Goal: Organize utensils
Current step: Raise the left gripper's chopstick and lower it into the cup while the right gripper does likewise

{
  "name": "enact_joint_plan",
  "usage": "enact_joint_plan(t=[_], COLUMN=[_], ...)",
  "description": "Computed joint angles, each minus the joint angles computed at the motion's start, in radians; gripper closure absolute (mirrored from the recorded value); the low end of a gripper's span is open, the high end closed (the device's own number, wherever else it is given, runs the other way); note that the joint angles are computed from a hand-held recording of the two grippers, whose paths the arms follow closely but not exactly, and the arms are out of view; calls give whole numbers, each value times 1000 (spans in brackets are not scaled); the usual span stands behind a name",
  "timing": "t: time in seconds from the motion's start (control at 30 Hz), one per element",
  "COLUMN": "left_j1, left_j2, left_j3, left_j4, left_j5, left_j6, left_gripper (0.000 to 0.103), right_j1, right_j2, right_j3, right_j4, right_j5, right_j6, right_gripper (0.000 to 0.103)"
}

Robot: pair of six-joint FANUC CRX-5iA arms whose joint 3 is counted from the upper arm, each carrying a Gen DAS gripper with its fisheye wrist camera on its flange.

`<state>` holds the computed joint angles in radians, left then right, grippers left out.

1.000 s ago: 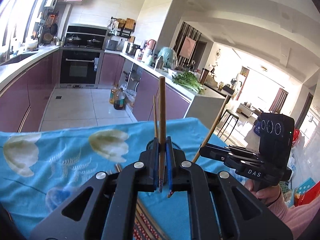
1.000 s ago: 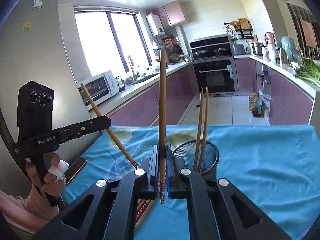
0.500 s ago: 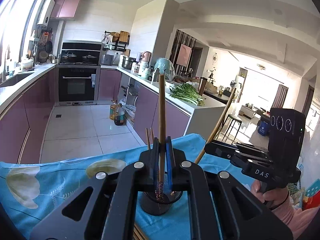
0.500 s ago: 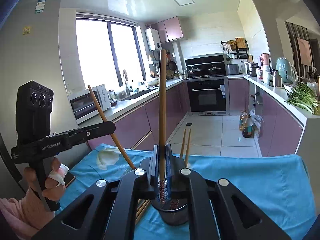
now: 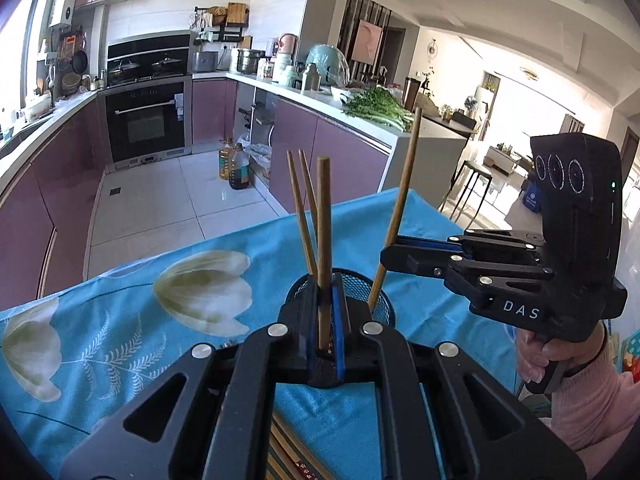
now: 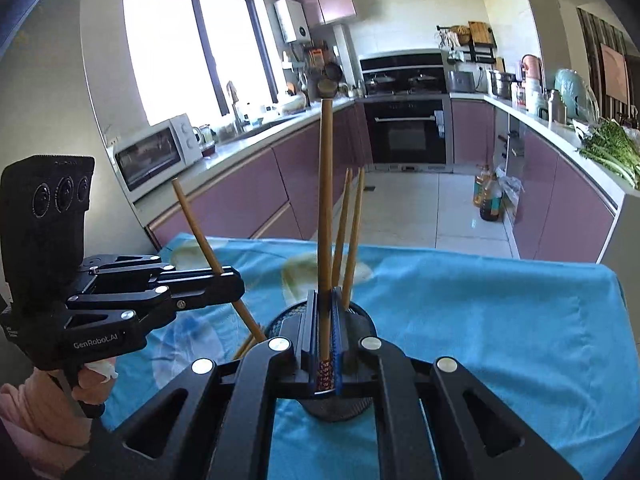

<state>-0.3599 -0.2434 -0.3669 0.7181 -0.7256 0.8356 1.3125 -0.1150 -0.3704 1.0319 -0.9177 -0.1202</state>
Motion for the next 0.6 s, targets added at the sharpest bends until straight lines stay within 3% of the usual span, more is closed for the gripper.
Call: enact_joint_plan(t=[0.23, 0.6], left_j1=[7, -1], left_j2=[43, 44], left_j3=[24, 10], left_j4=[-12, -42], left_j5=[-4, 32], left_j6=[14, 55], left_gripper=[96, 89], right_j1=[-20, -27], right_j2=[35, 43], right_j3=[44, 41], right_j4=[-97, -67], right_j5=[4, -2], right_j6=[62, 16], right_gripper=[98, 90])
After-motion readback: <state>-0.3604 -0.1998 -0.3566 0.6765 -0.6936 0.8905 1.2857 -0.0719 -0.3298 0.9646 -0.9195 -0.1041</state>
